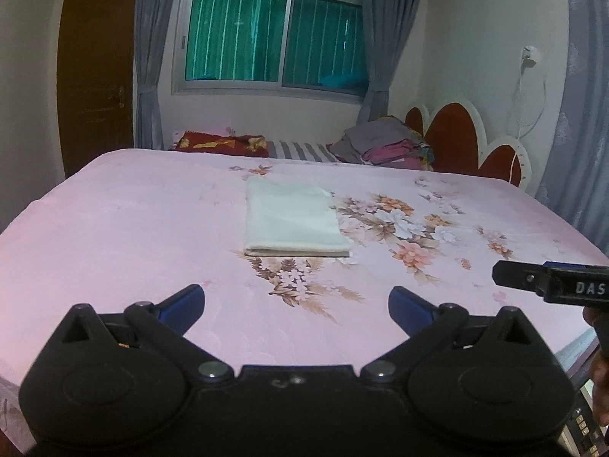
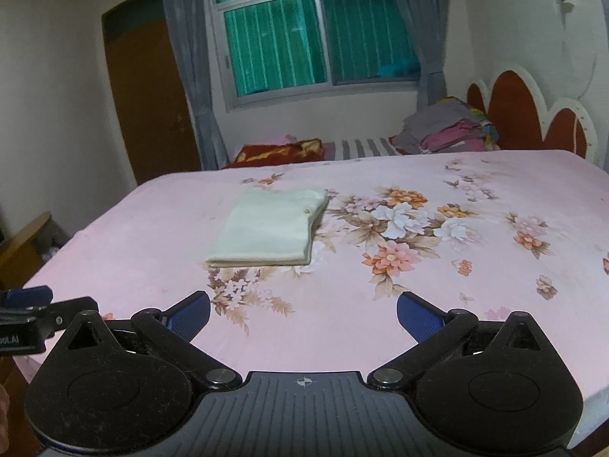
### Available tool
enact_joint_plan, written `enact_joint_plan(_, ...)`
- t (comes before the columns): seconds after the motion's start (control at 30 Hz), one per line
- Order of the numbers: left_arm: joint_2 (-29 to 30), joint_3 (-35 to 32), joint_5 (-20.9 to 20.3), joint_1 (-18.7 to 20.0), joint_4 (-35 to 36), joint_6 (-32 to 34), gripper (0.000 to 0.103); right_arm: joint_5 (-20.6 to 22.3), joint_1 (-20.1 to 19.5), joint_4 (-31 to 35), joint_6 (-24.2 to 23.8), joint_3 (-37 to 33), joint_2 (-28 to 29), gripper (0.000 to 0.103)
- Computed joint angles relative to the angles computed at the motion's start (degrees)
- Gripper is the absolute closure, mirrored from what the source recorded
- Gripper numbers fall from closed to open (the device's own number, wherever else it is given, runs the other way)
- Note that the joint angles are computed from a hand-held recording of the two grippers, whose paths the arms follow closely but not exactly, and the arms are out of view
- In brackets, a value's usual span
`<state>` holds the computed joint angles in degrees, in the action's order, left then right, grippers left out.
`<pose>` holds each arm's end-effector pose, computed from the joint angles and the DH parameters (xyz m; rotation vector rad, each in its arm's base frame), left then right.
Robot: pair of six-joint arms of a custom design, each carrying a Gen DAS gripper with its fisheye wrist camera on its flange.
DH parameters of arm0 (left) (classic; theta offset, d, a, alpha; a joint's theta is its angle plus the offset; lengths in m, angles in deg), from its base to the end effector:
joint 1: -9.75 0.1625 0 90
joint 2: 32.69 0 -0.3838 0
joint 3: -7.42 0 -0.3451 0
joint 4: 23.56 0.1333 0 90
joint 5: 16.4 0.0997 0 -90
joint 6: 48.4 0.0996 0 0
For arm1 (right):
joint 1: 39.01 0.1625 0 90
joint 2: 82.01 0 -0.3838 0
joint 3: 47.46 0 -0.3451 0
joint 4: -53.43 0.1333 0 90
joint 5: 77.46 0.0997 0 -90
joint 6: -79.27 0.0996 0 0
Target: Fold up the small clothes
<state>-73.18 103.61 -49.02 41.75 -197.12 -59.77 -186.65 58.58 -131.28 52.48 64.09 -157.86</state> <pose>-0.3934 -0.5019 0.1257 0.6244 2.2384 -1.1868 0.1665 -0.4883 0.3703 0.4835 -2.3295 1.2547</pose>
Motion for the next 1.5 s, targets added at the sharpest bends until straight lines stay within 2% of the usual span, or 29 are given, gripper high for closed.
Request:
enact_joint_plan(0.3,0.7,-0.3,-0.2,-0.6,-1.8,1.9,0.001,-3.8,1.5,-4.1,-0.7,1.4,0.5,0.0)
enact_joint_plan(1.5,1.1,-0.9,0.7,-0.2,-2.8,3.2,0.001,-2.5,1.1,-6.7,-4.1,1.5,1.2,0.0)
